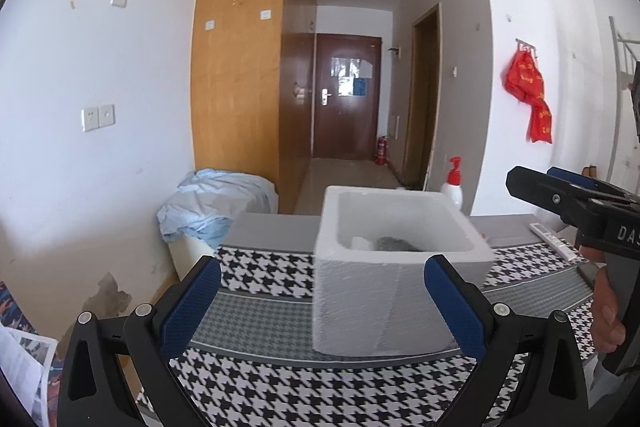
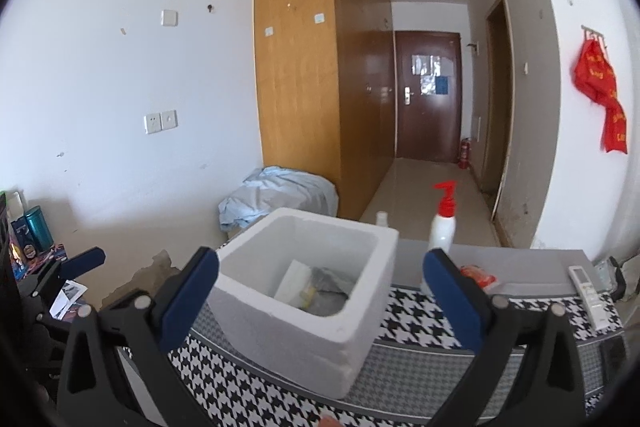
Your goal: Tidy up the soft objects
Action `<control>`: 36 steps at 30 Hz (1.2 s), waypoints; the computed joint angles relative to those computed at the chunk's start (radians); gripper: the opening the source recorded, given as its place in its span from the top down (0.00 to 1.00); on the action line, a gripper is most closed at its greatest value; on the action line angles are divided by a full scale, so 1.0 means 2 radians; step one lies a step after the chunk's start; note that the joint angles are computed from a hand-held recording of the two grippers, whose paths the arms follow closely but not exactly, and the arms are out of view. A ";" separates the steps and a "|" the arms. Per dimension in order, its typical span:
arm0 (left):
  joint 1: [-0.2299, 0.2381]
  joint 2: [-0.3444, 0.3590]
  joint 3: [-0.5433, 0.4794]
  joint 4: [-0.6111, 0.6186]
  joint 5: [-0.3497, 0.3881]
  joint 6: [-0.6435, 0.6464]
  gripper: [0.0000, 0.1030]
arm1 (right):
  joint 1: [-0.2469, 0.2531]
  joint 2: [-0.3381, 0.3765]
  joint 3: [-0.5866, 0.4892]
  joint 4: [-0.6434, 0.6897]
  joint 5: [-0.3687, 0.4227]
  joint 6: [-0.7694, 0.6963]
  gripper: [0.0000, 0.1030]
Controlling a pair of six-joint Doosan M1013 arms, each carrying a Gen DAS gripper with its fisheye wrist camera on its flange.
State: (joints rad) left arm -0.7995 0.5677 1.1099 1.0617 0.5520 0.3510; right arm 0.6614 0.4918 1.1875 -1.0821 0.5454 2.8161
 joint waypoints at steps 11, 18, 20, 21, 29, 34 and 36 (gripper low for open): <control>-0.016 0.001 -0.012 0.024 -0.010 -0.010 0.01 | 0.013 -0.036 0.057 -0.096 0.036 0.093 0.00; -0.026 -0.003 -0.007 0.057 -0.022 -0.029 0.01 | 0.021 -0.052 0.086 -0.142 0.059 0.150 0.00; -0.029 -0.005 -0.004 0.071 -0.024 -0.041 0.01 | 0.023 -0.055 0.092 -0.147 0.063 0.158 0.00; -0.030 -0.006 -0.002 0.075 -0.026 -0.048 0.01 | 0.025 -0.055 0.094 -0.152 0.069 0.162 0.00; -0.036 -0.015 0.017 0.127 -0.035 -0.102 0.01 | 0.035 -0.066 0.118 -0.191 0.086 0.200 0.00; -0.040 -0.020 0.035 0.181 -0.031 -0.162 0.01 | 0.036 -0.072 0.138 -0.222 0.083 0.236 0.00; -0.042 -0.021 0.041 0.204 -0.024 -0.185 0.01 | 0.035 -0.073 0.145 -0.233 0.082 0.245 0.00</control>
